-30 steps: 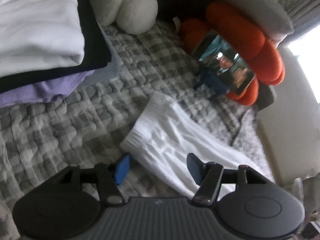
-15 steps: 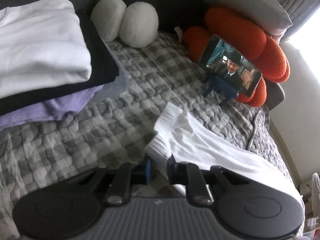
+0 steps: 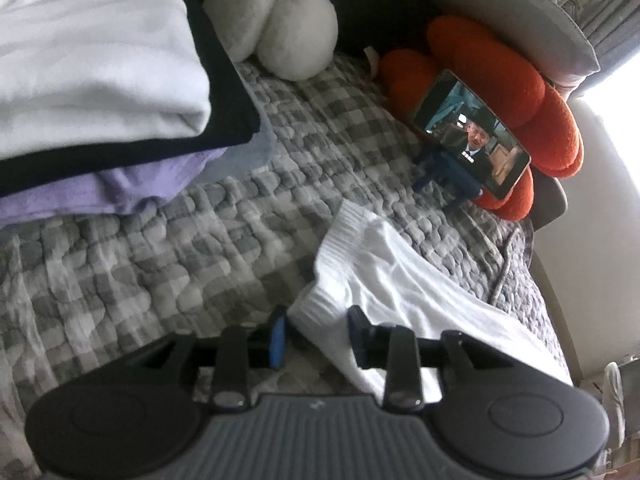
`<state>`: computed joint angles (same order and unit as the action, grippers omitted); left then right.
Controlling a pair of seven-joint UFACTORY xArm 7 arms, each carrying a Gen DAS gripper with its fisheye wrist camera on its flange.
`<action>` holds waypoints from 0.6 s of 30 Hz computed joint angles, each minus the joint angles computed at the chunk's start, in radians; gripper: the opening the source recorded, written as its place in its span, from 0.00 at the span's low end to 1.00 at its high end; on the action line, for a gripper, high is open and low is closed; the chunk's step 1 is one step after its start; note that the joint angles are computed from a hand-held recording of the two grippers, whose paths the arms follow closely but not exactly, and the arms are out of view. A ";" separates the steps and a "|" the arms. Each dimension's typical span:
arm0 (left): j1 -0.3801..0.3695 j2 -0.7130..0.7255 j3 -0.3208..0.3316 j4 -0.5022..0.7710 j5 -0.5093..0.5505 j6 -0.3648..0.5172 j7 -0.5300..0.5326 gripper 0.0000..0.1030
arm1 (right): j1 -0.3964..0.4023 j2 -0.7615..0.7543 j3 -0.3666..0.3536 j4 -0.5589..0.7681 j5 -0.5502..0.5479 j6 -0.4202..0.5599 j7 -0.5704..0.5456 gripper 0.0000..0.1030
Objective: Fold clothes
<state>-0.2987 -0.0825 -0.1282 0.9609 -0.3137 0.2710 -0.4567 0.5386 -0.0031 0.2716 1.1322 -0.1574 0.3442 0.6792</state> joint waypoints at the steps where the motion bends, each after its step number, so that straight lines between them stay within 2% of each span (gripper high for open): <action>1: 0.007 0.002 -0.005 0.003 0.036 0.003 -0.026 0.33 | 0.000 0.000 -0.001 0.001 -0.003 0.006 0.004 0.07; 5: 0.044 -0.006 -0.031 0.009 0.261 0.033 -0.193 0.41 | 0.001 0.004 -0.001 0.010 -0.014 0.014 0.011 0.09; 6: 0.058 -0.011 -0.041 0.009 0.338 0.040 -0.252 0.41 | 0.001 0.001 -0.001 0.007 -0.014 0.016 0.007 0.09; 9: 0.076 -0.022 -0.049 0.008 0.459 0.048 -0.349 0.42 | 0.002 -0.004 0.000 0.006 -0.009 0.026 -0.008 0.09; 14: 0.114 -0.036 -0.092 0.048 0.756 0.106 -0.563 0.42 | 0.004 0.002 0.002 0.016 -0.010 0.034 -0.024 0.12; 15: 0.121 -0.038 -0.105 0.054 0.768 0.102 -0.555 0.42 | 0.005 0.004 0.002 0.018 -0.009 0.037 -0.028 0.13; 18: 0.050 -0.019 -0.064 0.078 0.652 0.073 -0.404 0.45 | 0.006 0.006 0.002 0.022 -0.012 0.042 -0.035 0.13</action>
<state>-0.2491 -0.1012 -0.1924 1.0392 0.3384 0.3437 -0.8609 0.5447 0.0028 0.2732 1.1540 -0.1697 0.3861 0.6446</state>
